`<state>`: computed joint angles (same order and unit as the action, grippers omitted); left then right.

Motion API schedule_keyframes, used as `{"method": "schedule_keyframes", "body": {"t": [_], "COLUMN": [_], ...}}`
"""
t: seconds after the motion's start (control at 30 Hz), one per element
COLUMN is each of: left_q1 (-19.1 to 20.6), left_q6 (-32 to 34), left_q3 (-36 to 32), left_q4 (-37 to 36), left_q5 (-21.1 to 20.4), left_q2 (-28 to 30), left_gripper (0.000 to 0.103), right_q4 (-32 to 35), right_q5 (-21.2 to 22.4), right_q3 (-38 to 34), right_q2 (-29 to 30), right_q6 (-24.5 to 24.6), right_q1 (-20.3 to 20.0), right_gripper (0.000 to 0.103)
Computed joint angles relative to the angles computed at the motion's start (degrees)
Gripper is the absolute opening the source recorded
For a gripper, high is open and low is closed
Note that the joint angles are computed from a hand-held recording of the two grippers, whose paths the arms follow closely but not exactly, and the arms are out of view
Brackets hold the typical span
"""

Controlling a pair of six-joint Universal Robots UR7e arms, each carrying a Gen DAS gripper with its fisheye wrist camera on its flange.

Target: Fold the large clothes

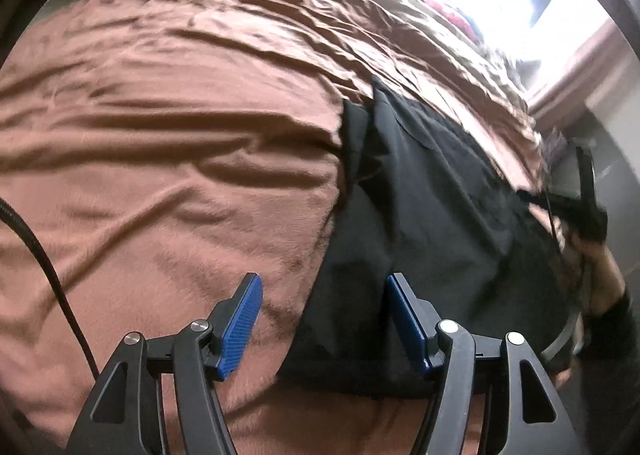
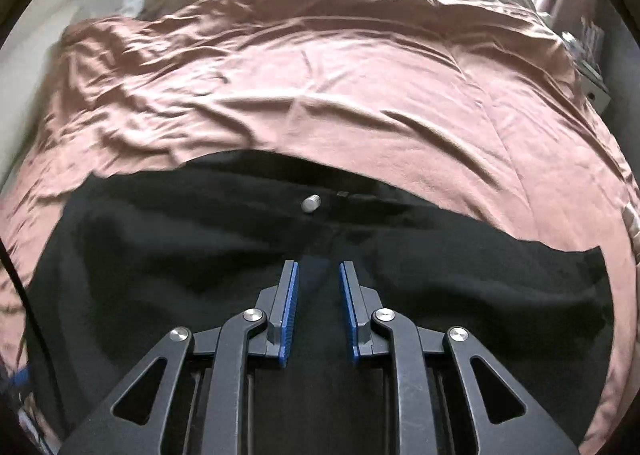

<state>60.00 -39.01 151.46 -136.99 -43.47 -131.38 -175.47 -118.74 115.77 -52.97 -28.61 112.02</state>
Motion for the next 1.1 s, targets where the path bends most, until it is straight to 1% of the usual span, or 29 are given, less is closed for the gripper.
{"method": "schedule_keyframes", "body": {"t": [0.13,0.23,0.3,0.37,0.5,0.6,0.7,0.73,0.77,0.8,0.83,0.9,0.93,0.97,1.03,1.1], "left_q1": [2.3,2.5,2.2,2.6,5.0,6.8,7.4,7.9,8.1,7.8,7.2,6.7,6.5,6.7,7.2,5.6], "left_q6": [-2.9,-5.5,-7.0,-8.3,-7.4,-6.9,-6.5,-5.4,-5.1,-5.0,-5.1,-5.0,-5.3,-5.4,-5.3,-6.8], "left_q3": [0.6,1.2,1.4,1.5,1.9,2.4,2.9,3.2,3.3,3.4,3.6,4.1,4.3,4.5,4.9,5.2], "left_q4": [-2.0,-1.9,-1.0,-1.4,-5.5,-8.7,-13.0,-15.7,-17.2,-18.2,-18.9,-20.3,-20.6,-21.1,-23.2,-21.1], "left_q5": [-5.1,-7.2,-7.9,-9.3,-13.2,-14.7,-16.1,-17.5,-18.1,-17.9,-17.2,-15.5,-14.7,-14.3,-14.4,-12.6], "left_q2": [-2.6,-4.8,-6.2,-6.4,-4.3,-2.7,-0.4,1.0,2.1,3.0,3.7,4.8,5.0,5.2,5.7,4.4], "left_gripper": [0.067,0.073,0.074,0.074,0.074,0.074,0.074,0.074,0.074,0.074,0.072,0.065,0.058,0.055,0.051,0.046], "right_q4": [3.5,5.2,6.5,7.5,7.2,6.8,5.9,5.1,4.7,4.9,3.7,3.1,2.0,2.1,1.0,0.4], "right_q5": [4.1,6.0,7.6,9.8,12.5,13.9,14.6,14.8,15.0,14.9,14.6,14.0,13.8,13.7,13.5,13.4], "right_q3": [6.2,10.2,13.1,16.6,21.4,24.0,25.5,26.2,26.9,27.9,28.5,28.9,29.4,29.6,30.4,30.6], "right_q2": [-6.8,-10.7,-13.4,-16.1,-19.3,-21.4,-21.9,-21.8,-22.1,-23.2,-22.7,-22.7,-22.5,-22.8,-23.1,-22.7], "right_q6": [0.0,-0.3,-0.2,0.1,-0.6,-1.5,-1.8,-1.8,-1.5,-1.1,-1.4,-2.0,-2.4,-2.6,-3.3,-3.6], "right_q1": [0.3,0.3,-0.2,-1.4,-3.9,-6.1,-8.2,-9.1,-9.3,-9.2,-9.5,-9.4,-9.4,-9.5,-9.6,-9.7], "right_gripper": [0.018,0.018,0.018,0.018,0.018,0.018,0.018,0.018,0.018,0.018,0.018,0.018,0.018,0.018,0.018,0.018]}}
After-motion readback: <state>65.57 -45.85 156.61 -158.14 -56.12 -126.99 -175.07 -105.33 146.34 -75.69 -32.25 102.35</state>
